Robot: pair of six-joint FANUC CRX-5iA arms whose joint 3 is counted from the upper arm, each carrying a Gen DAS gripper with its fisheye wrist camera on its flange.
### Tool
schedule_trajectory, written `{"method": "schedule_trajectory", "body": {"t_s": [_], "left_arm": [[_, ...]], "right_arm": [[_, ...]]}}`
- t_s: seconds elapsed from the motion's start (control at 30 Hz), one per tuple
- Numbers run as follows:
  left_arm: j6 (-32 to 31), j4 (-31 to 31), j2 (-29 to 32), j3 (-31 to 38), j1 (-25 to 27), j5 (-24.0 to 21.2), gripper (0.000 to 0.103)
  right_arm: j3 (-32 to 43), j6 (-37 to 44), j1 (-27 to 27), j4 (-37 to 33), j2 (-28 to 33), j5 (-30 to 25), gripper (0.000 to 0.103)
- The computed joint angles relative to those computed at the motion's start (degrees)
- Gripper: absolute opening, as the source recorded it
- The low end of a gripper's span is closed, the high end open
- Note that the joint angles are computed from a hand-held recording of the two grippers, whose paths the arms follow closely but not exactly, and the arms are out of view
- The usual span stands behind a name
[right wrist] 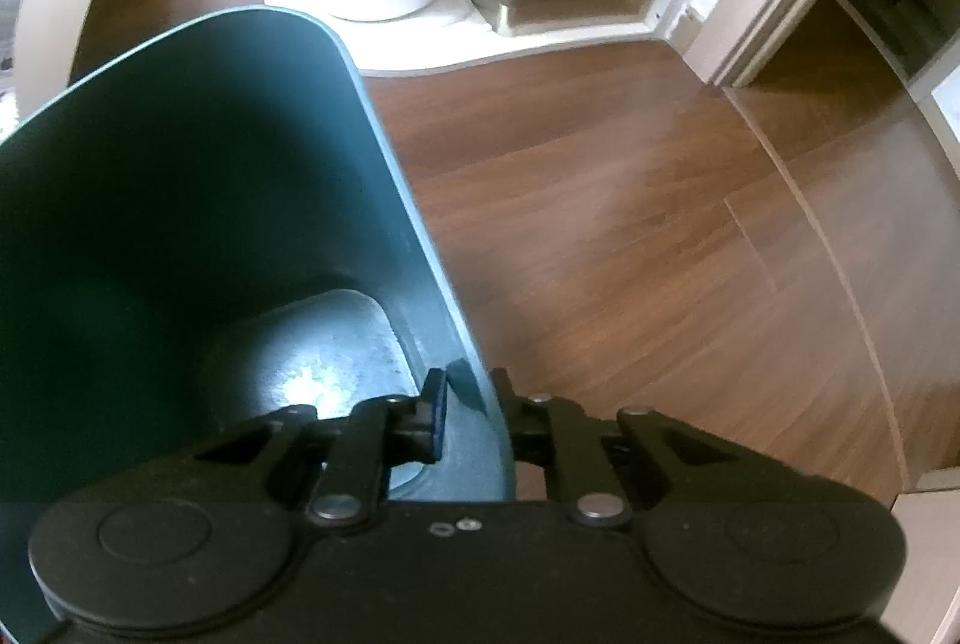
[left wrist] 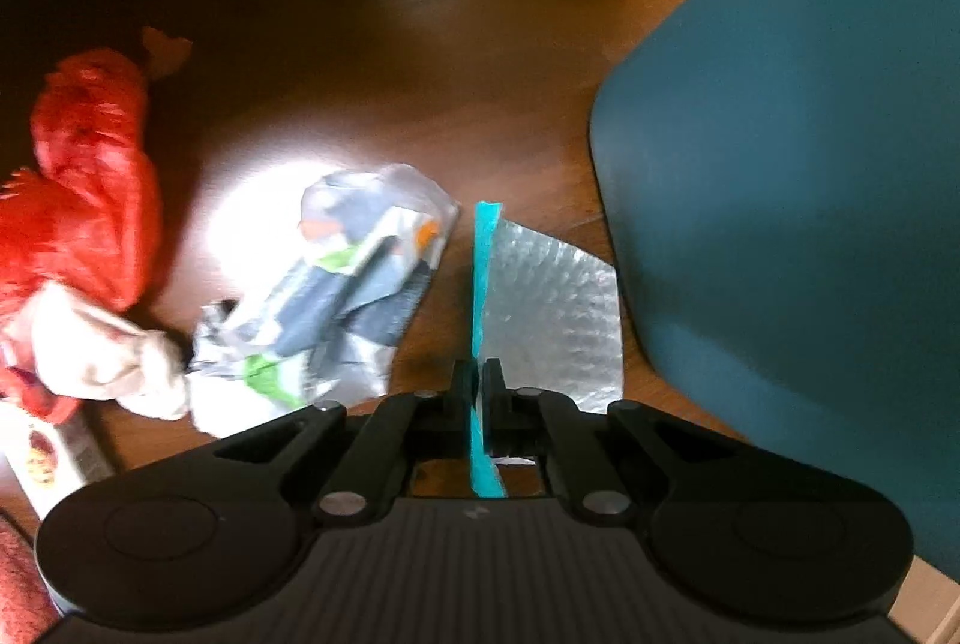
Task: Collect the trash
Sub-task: 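Close the left tool on the teal strip of the silver bubble mailer, then carry the silver mailer with the left tool over the wastebasket and release it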
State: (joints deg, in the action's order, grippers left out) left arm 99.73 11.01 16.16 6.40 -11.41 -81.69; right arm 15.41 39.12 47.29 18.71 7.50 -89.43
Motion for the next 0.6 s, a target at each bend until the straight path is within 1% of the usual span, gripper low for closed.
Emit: {"method": "schedule_trajectory", "body": {"t_s": [0.13,0.3,0.4,0.53,0.6], "left_arm": [[-0.6,-2.3,-2.9,1.2,1.0,-2.2,0.002],[-2.6,-1.8,-7.5,2.0,3.7,-5.1,0.002],[-3.6,-1.8,-10.1,3.0,5.2,-7.1,0.002],[-6.2,-2.1,-13.2,6.2,6.8,-10.2,0.002],[-7.4,-2.1,-15.0,6.7,7.8,-10.6,0.002]], "right_arm": [[1.5,-0.2,1.2,0.4,0.1,-0.9,0.007],[4.1,1.1,3.8,2.6,1.3,-3.4,0.002],[6.1,2.5,5.9,5.3,3.2,-6.5,0.001],[7.9,3.4,8.2,8.0,5.2,-9.2,0.001],[8.6,4.1,9.6,9.6,6.1,-10.4,0.002]]}}
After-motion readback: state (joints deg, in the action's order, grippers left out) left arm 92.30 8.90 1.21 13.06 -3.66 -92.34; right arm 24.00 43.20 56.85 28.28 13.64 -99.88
